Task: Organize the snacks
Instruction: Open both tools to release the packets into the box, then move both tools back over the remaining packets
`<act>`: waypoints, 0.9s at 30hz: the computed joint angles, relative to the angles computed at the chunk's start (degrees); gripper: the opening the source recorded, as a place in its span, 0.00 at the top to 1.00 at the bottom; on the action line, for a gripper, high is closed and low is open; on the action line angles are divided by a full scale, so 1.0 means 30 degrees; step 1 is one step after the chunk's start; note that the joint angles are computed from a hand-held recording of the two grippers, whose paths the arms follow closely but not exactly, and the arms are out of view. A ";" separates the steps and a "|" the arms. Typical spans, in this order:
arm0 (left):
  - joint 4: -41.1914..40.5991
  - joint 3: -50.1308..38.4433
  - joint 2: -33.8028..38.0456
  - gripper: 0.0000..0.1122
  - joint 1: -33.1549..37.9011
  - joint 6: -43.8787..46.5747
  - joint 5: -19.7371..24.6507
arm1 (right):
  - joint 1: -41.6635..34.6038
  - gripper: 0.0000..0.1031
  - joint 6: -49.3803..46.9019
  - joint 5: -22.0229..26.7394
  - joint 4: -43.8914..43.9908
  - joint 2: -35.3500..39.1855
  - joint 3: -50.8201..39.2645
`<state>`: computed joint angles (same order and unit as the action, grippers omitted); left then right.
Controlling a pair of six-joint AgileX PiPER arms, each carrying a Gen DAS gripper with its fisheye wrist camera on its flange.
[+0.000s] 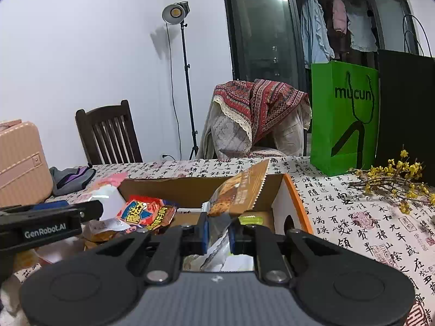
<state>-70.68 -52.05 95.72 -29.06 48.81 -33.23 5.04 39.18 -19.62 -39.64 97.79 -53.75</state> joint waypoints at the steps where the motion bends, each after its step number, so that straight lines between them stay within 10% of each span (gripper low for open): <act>1: 0.0245 0.0134 -0.0055 0.42 -0.0103 -0.0275 -0.0197 | -0.0008 0.86 0.0043 -0.0010 -0.0082 0.0013 0.0022; 5: 0.1756 0.0837 -0.0356 0.22 -0.0357 -0.2134 -0.0846 | -0.0120 0.78 0.0544 0.0004 -0.0661 0.0042 0.0058; 9: 0.2185 0.1296 -0.0442 0.08 -0.0552 -0.3389 -0.1990 | -0.0325 0.10 0.0239 -0.0595 -0.0327 -0.0025 0.0423; 10: 0.2085 0.1292 -0.0475 0.08 -0.0480 -0.3410 -0.1882 | -0.0374 0.05 0.0034 -0.0851 -0.0157 -0.0069 0.0571; 27: -0.3366 0.1579 -0.3459 0.08 -0.0924 0.1390 -0.0368 | 0.0263 0.00 0.0834 0.1550 -0.1526 -0.3231 0.1781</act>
